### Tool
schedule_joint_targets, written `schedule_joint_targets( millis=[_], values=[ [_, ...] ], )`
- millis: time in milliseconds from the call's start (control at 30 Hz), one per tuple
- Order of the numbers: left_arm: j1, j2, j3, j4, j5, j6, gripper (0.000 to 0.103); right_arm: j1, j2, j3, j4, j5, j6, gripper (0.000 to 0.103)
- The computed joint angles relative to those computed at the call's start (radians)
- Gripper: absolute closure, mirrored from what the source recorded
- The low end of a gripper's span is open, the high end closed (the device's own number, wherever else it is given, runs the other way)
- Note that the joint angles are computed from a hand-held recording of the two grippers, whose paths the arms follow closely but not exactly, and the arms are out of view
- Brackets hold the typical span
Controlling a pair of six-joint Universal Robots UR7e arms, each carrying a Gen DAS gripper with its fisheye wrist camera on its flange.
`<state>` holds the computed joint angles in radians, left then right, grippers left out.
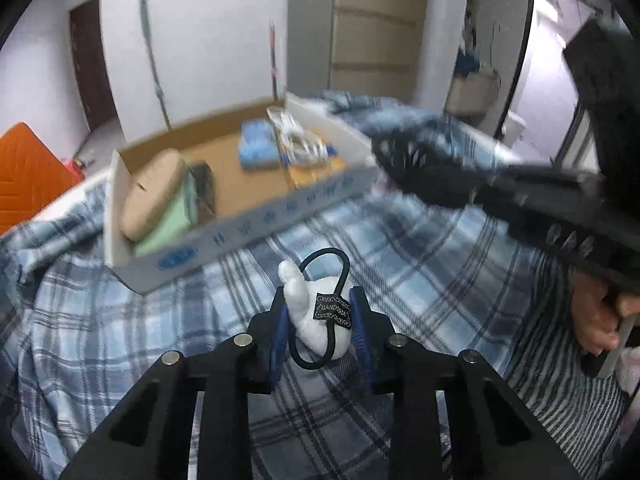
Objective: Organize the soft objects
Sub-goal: 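Grasp the white bunny toy with the left gripper while the right grasps the black scissors, then carry the bunny toy and scissors over the cardboard box with both grippers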
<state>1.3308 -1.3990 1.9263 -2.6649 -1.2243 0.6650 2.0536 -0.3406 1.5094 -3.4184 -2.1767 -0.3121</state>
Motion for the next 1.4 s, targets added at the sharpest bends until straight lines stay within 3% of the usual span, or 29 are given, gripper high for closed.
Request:
schedule_joint_targets(
  millis=[233, 367, 600, 767, 1033, 1133, 1267, 1367, 1400],
  values=[
    [0.033, -0.032, 0.027, -0.202, -0.118, -0.034, 0.072, 0.021, 0.025, -0.001, -0.089, 0.009, -0.118, 0.099],
    [0.041, -0.045, 0.033, -0.230, -0.161, -0.033, 0.072, 0.031, 0.035, -0.001, -0.120, 0.016, -0.166, 0.099],
    [0.011, -0.077, 0.096, -0.387, -0.156, 0.014, 0.072, 0.046, 0.038, -0.003, -0.182, 0.034, -0.204, 0.099],
    [-0.034, -0.084, 0.080, -0.447, -0.152, 0.022, 0.072, 0.075, 0.056, -0.068, -0.240, 0.034, -0.282, 0.099],
    [-0.104, -0.022, -0.033, -0.532, -0.104, 0.013, 0.072, 0.066, 0.158, -0.351, -0.085, 0.053, -0.270, 0.099],
    [-0.102, 0.012, -0.080, -0.539, -0.092, -0.007, 0.072, 0.054, 0.217, -0.454, -0.060, 0.046, -0.303, 0.099],
    [-0.083, 0.051, -0.131, -0.521, -0.094, -0.026, 0.072, 0.027, 0.239, -0.515, 0.067, 0.075, -0.254, 0.098],
    [-0.068, 0.072, -0.154, -0.505, -0.096, -0.043, 0.072, 0.018, 0.253, -0.526, 0.086, 0.041, -0.225, 0.091],
    [-0.066, 0.078, -0.158, -0.504, -0.094, -0.044, 0.072, 0.013, 0.250, -0.520, 0.089, 0.040, -0.207, 0.082]
  ],
)
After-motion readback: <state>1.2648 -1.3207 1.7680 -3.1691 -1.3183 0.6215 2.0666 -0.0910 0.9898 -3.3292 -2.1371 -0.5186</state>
